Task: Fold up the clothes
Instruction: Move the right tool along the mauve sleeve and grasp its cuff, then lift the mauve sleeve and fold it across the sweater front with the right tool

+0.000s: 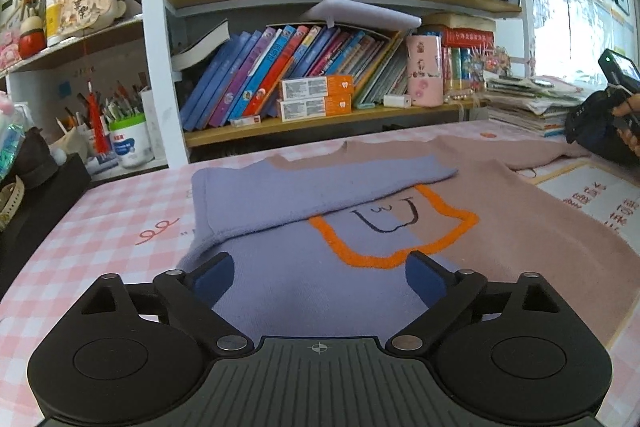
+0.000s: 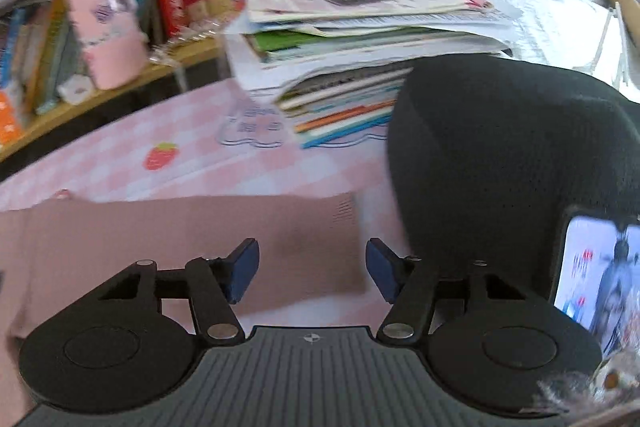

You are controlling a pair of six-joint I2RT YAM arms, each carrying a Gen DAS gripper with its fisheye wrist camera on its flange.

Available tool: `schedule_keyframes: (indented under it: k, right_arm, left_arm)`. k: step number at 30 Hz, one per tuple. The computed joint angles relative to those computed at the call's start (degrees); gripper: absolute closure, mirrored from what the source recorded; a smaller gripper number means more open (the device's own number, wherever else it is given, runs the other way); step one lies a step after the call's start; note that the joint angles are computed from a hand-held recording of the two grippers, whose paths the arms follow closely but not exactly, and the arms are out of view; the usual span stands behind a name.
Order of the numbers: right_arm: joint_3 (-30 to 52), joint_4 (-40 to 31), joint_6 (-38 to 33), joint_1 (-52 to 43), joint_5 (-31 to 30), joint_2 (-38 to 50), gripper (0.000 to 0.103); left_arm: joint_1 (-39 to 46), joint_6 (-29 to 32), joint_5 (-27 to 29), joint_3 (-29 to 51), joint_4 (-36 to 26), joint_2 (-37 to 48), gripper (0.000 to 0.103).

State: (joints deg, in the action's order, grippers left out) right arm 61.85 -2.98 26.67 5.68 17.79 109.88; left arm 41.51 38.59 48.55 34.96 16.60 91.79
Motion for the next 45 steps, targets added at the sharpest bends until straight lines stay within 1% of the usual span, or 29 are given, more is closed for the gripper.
schedule_keyframes:
  k: [1, 2, 3, 5, 10, 13, 14, 15, 16, 18, 20, 22, 24, 28, 31, 34, 37, 40, 45]
  right_arm:
    - [1.0, -1.0, -0.1, -0.3, 0.2, 0.8, 0.045]
    - [1.7, -1.6, -0.4, -0.4, 0.3, 1.5, 0.05]
    - [2.2, -2.2, -0.4, -0.5, 0.4, 2.1, 0.052]
    - [2.5, -2.5, 0.1, -0.5, 0.3, 2.7, 0.054]
    - [1.1, -0.6, 1.7, -0.8, -0.7, 2.5, 0.056]
    - [0.0, 0.9, 1.6, -0.5, -0.7, 2.1, 0.06]
    - [-0.2, 1.2, 1.4, -0.4, -1.0, 2.0, 0.064]
    - [-0.4, 1.4, 1.2, -0.3, -1.3, 1.9, 0.071]
    - [-0.7, 1.9, 1.0, -0.4, -1.9, 1.7, 0.074]
    - [-1.3, 3.4, 0.5, -0.7, -3.6, 1.5, 0.087]
    - [-2.0, 4.8, 0.1, -1.0, -5.3, 1.3, 0.093]
    - [-2.6, 5.9, 0.2, -1.3, -6.9, 0.7, 0.094]
    - [-4.2, 7.8, 0.2, -0.9, -8.1, -1.9, 0.094]
    - [-6.3, 9.4, -0.2, 1.7, -9.6, -9.6, 0.094]
    - [-5.5, 9.1, -1.1, 5.9, -10.2, -15.6, 0.094]
    - [-1.6, 8.4, -2.8, 11.5, -10.0, -18.0, 0.094]
    - [5.0, 7.8, -4.5, 17.8, -10.0, -15.8, 0.094]
    - [13.7, 6.8, -5.8, 23.5, -10.9, -10.1, 0.094]
    - [30.0, 3.5, -6.2, 29.1, -13.6, 3.1, 0.094]
  left_arm:
    - [-0.3, 0.4, -0.6, -0.1, 0.0, -0.2, 0.005]
    - [-0.6, 0.7, -1.2, -0.3, 0.0, -0.3, 0.004]
    - [-0.9, 1.0, -1.7, -0.5, 0.0, -0.5, 0.003]
    - [-1.4, 1.8, -2.5, -0.6, -0.4, -0.8, 0.002]
    - [-1.3, 3.1, -1.8, -0.3, -1.7, -1.0, 0.002]
    - [-1.8, 3.4, -2.8, 0.1, -2.6, -1.0, 0.002]
    - [-2.0, 3.6, -3.1, 0.2, -2.9, -1.0, 0.002]
    - [-2.1, 3.6, -3.4, 0.2, -2.9, -1.0, 0.002]
    - [-2.2, 3.5, -3.7, 0.1, -2.8, -1.1, 0.002]
    - [-2.5, 3.5, -4.3, 0.0, -2.7, -1.2, 0.002]
    - [-2.8, 3.4, -4.9, 0.0, -2.7, -1.3, 0.002]
    - [-3.0, 3.5, -5.4, 0.0, -2.8, -1.4, 0.002]
    - [-3.1, 3.6, -5.8, -0.1, -2.7, -1.5, 0.002]
    - [-3.3, 4.2, -6.2, -0.5, -2.4, -1.9, 0.002]
    - [-3.3, 5.0, -5.8, -1.5, -1.4, -2.6, 0.002]
    - [-3.5, 5.6, -6.0, -2.5, -0.1, -3.2, 0.001]
    - [-3.8, 6.1, -6.5, -3.4, 1.1, -3.7, 0.001]
    - [-4.1, 6.7, -6.7, -4.3, 2.2, -4.3, 0.001]
    - [-3.7, 7.0, -5.5, -4.7, 2.8, -4.4, 0.001]
